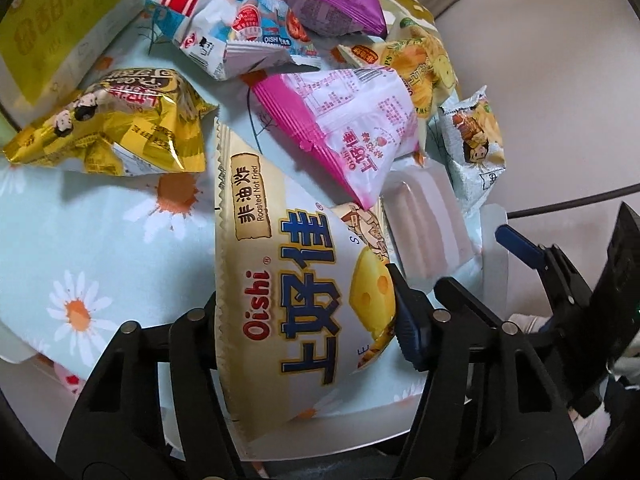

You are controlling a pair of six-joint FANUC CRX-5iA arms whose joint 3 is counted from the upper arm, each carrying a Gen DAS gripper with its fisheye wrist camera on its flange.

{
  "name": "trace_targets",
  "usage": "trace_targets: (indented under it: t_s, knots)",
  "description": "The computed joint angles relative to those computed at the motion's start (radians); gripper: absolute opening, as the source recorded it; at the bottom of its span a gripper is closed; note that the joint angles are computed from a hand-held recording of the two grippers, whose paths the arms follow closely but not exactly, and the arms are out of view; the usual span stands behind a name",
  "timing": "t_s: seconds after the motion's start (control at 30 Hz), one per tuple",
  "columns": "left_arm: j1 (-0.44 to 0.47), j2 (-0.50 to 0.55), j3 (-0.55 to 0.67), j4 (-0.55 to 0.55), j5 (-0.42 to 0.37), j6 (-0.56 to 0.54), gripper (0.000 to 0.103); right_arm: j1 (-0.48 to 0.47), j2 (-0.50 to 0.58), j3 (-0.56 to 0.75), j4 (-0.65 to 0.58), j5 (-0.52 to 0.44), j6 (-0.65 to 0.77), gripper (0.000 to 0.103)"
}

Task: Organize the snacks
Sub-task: 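Grasp the Oishi bag with the left tool while the right tool grasps the pink wrapped pastry, then release the Oishi bag into the box with the left tool while the right tool carries the pastry over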

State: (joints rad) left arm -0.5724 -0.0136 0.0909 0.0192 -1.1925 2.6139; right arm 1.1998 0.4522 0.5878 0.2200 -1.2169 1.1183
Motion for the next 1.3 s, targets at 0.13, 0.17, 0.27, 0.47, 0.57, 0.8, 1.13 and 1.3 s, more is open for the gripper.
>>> trace_targets:
  t_s: [0.13, 0.17, 0.27, 0.47, 0.57, 0.8, 1.13, 1.3]
  knots:
    - [0.004, -0.004, 0.010, -0.008, -0.025, -0.007, 0.057, -0.003, 0.014, 0.010, -0.006, -0.002, 0.009, 0.097]
    - [0.004, -0.007, 0.014, -0.014, -0.038, -0.011, 0.057, -0.004, 0.018, 0.015, -0.009, -0.004, 0.010, 0.096]
    - [0.000, -0.011, 0.026, -0.029, -0.065, -0.022, 0.057, -0.008, 0.031, 0.031, -0.015, -0.010, 0.017, 0.094]
    - [-0.006, -0.017, 0.025, -0.035, -0.076, -0.026, 0.057, -0.012, 0.076, 0.083, -0.024, -0.028, 0.030, 0.086]
    - [-0.007, -0.024, 0.020, -0.035, -0.078, -0.026, 0.057, -0.010, 0.101, 0.111, -0.016, -0.036, 0.028, 0.084]
    - [-0.015, -0.017, 0.039, -0.045, -0.088, -0.027, 0.057, -0.006, 0.152, 0.169, -0.012, -0.083, 0.010, 0.064]
    - [-0.031, -0.026, 0.077, -0.074, -0.106, -0.028, 0.057, -0.001, 0.097, 0.103, -0.008, -0.074, -0.082, 0.058]
    - [-0.052, -0.036, 0.119, -0.116, -0.133, -0.015, 0.057, 0.007, 0.051, 0.079, 0.013, -0.061, -0.126, 0.058]
